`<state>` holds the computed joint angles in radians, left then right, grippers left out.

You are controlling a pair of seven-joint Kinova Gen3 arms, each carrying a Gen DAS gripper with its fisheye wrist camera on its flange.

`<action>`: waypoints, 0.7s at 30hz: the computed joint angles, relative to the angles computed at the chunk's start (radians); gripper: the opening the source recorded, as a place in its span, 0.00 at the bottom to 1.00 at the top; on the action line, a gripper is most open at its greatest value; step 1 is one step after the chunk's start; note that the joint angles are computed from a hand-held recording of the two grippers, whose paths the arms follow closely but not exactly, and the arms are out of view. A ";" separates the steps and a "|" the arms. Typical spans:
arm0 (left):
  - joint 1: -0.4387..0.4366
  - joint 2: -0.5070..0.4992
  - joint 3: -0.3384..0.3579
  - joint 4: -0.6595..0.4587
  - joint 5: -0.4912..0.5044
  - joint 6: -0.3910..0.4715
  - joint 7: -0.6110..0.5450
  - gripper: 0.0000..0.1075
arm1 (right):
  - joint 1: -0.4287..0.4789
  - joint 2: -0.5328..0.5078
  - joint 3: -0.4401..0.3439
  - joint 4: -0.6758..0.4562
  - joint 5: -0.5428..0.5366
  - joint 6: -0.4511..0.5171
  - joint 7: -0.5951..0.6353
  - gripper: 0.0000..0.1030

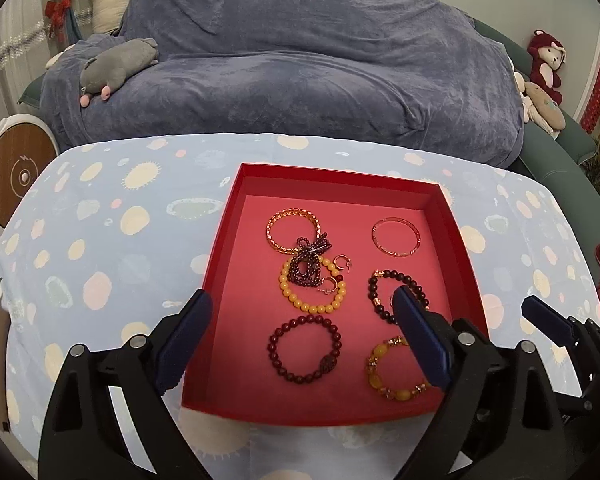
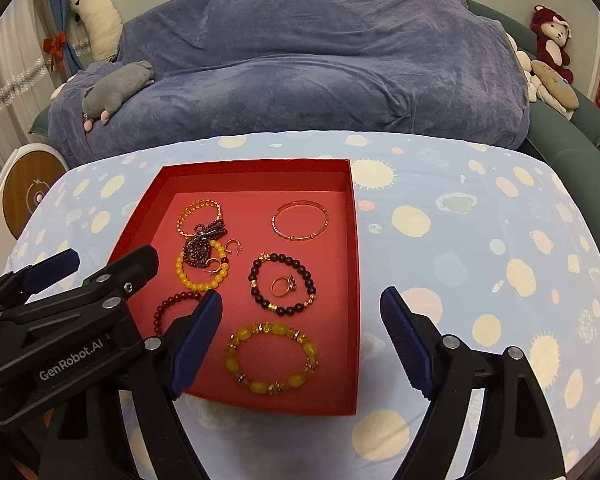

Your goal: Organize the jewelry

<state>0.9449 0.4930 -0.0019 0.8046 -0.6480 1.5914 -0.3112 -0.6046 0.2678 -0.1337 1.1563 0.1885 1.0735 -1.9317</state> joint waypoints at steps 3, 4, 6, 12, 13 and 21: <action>0.044 -0.006 -0.003 -0.015 -0.022 0.050 0.021 0.85 | -0.017 -0.045 0.001 0.037 0.026 0.008 -0.039 0.81; 0.057 -0.009 -0.002 -0.018 -0.029 0.063 0.027 0.85 | -0.017 -0.062 -0.003 0.055 0.030 0.006 -0.050 0.81; 0.081 -0.011 -0.001 -0.027 -0.042 0.098 0.038 0.86 | -0.013 -0.093 -0.011 0.087 0.034 0.007 -0.071 0.81; 0.133 -0.025 0.013 -0.010 -0.051 0.158 0.131 0.89 | 0.012 -0.162 -0.041 0.163 0.037 0.013 -0.121 0.81; 0.137 -0.026 0.016 -0.006 -0.049 0.166 0.145 0.89 | 0.013 -0.171 -0.047 0.172 0.040 0.017 -0.127 0.81; 0.173 -0.004 0.034 -0.015 -0.054 0.241 0.180 0.89 | 0.035 -0.231 -0.082 0.246 0.037 0.005 -0.154 0.81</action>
<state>1.1182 0.4892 0.0319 0.7896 -0.7020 1.8326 -0.1310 -0.5692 0.0367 -0.2154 1.4022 0.2252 1.0785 -2.0857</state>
